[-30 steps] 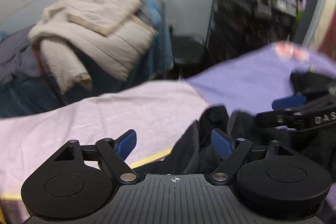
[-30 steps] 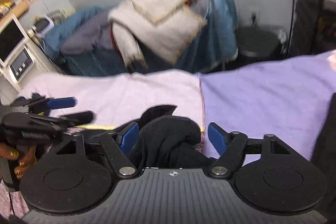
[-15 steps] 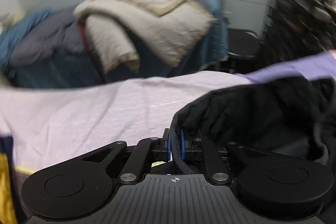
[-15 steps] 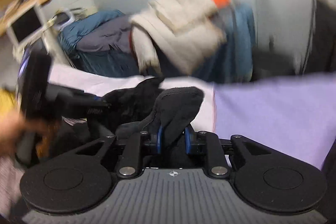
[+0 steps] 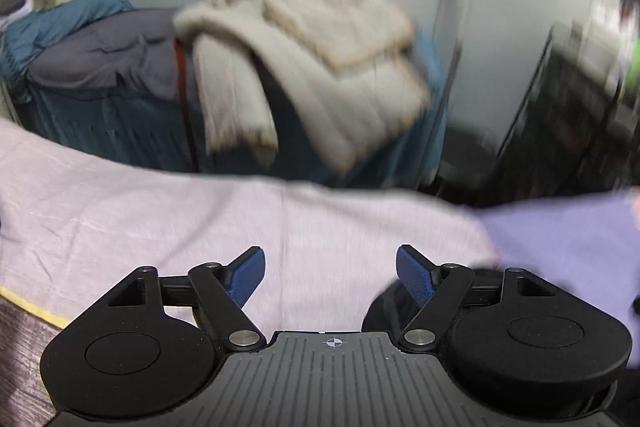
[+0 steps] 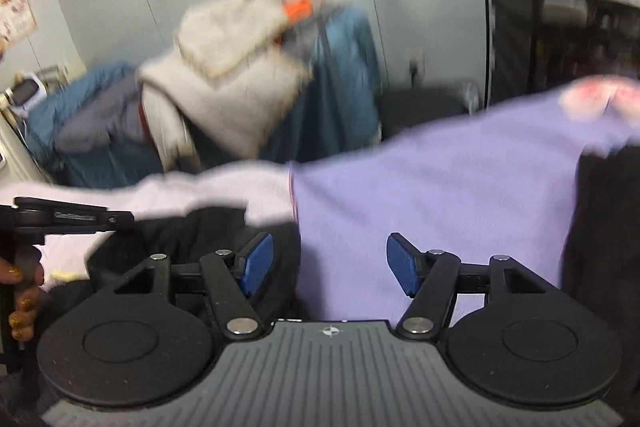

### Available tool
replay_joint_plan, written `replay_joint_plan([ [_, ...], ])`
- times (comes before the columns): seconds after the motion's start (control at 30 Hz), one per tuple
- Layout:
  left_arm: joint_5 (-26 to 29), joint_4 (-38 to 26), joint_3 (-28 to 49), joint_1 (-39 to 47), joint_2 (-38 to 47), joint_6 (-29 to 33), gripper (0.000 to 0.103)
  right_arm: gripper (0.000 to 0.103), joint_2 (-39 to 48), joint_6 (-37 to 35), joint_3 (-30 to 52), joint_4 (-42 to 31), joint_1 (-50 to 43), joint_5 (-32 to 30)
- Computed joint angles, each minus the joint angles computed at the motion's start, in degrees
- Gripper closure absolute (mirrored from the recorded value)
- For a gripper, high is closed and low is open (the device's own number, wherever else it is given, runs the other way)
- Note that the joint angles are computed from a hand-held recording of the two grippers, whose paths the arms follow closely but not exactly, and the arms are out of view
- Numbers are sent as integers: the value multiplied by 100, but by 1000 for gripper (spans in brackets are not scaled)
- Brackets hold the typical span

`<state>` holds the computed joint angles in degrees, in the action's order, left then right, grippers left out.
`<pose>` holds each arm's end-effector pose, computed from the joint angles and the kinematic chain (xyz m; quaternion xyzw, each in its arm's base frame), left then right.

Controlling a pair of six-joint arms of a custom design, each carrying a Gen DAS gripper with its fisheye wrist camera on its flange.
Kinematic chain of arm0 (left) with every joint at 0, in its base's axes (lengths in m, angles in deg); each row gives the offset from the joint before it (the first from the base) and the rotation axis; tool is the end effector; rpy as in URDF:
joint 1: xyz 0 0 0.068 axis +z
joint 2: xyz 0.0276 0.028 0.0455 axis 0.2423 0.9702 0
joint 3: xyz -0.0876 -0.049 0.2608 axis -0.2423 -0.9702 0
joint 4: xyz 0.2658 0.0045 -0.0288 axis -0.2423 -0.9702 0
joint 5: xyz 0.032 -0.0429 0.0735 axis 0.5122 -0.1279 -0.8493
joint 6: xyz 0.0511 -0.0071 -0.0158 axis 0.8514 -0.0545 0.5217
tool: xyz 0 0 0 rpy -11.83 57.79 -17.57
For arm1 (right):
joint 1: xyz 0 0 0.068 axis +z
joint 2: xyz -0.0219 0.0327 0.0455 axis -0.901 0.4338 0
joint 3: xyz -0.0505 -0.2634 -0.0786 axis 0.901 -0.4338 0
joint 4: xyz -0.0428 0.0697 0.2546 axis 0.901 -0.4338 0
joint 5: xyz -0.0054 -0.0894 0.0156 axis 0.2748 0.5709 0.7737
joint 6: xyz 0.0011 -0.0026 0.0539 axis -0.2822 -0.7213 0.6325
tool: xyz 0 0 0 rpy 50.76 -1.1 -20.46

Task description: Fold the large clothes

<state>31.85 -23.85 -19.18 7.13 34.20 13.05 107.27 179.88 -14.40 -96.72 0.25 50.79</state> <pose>0.3073 -0.0512 0.0710 0.2169 0.8834 -0.1707 0.3787 0.1273 0.2002 0.1203 0.2727 0.8437 0.0096 0.4623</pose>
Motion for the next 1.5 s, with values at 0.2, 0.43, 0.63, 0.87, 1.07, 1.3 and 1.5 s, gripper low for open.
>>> replay_joint_plan([
  [0.2,1372,-1657,-239,806,-390,1590,13,46,106,-2572,-59,1971,426,-54],
  [0.43,116,-1030,80,-285,859,1318,22,67,1522,-3112,782,2054,-472,-1824],
  [0.63,-578,-685,386,-814,1359,867,7,68,1973,-3052,737,2505,-802,-2114],
  [0.87,-462,704,-559,-682,1128,1275,4,64,2198,-2665,809,2360,-393,-1610],
  [1.07,1187,1407,-1930,1311,-158,1910,0,33,1635,-4,1202,-162,1206,113],
  [1.3,2752,-2336,-1561,5281,-1362,7029,0,27,2014,3886,2733,-4134,3391,247],
  [1.5,3139,-4787,181,7851,-790,10885,0,18,3376,5312,4972,-6312,4685,-593],
])
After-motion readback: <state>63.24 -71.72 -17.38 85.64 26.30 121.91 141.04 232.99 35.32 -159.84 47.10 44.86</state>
